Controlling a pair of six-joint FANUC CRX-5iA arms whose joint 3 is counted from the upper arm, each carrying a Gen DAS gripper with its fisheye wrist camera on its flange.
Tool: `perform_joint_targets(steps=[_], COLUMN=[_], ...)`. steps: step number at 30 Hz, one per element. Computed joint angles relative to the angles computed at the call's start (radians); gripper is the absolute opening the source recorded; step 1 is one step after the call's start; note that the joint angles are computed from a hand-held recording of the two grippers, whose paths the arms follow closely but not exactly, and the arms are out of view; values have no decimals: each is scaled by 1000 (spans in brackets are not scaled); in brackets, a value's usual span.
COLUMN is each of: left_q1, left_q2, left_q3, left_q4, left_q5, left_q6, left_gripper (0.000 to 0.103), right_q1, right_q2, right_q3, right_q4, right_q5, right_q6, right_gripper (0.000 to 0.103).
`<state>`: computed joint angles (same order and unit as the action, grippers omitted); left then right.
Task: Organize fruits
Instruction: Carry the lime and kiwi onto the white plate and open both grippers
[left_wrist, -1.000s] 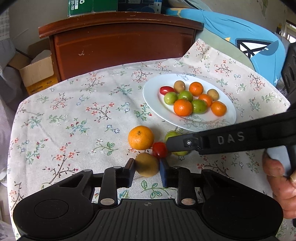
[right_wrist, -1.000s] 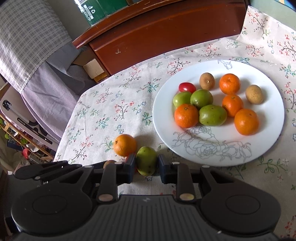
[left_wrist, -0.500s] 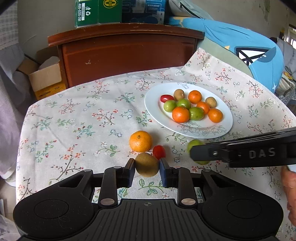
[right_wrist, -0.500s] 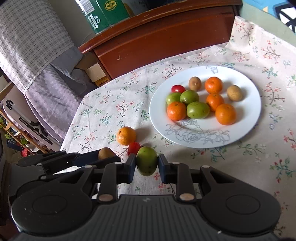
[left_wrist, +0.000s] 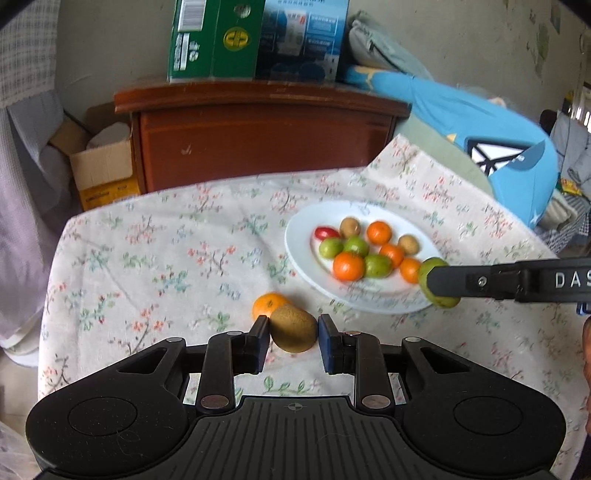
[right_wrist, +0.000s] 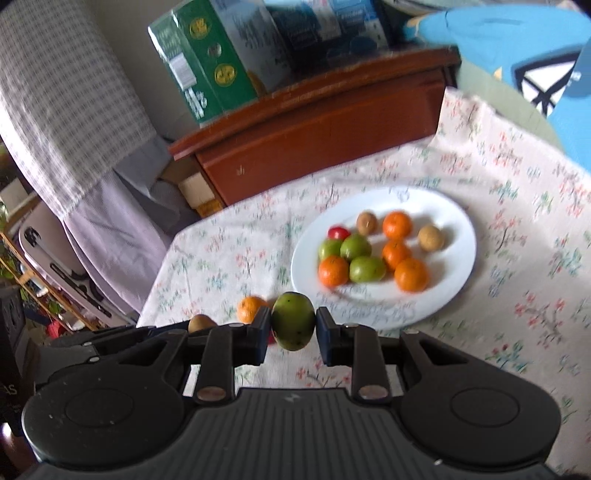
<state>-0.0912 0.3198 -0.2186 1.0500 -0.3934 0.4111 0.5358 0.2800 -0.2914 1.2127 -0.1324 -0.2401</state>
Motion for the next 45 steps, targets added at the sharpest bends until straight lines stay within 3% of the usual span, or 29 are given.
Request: perform_joint_targets(steps=[3,7,13,23,27,31,41,45], left_q1=[-4,-4,-4,-8,-4,-6,-24,-35], left_q2=[-4,1,20,92,140,184,246,266], left_q3=[7,32,78,189,261,320,379,401], left_q4=[23,41,37,13,-28,-72,-120,-140], left_q5=[-5,-32,-63,-115,-160,-194,-254,-265], left_q6=[-10,-10,-16,19,74,118,179,204], left_gripper=[26,26,26,26,26,26,26,26], right_q1=[-39,-61,-40,-82,-66,-66,-57,-57], right_q2=[-22,-38,-44,-20,8,42,133,156], right_q3=[-22,-31,-2,39,104,158,363,396], right_q4=[118,113,-136,-150,-389,-465,-920,-943], right_q5=[28,43,13,17,-8,-40,-193,-238], right_q6=[-104,-121,82,77,231,291,633,638], right_gripper=[26,26,26,26,26,26,26,26])
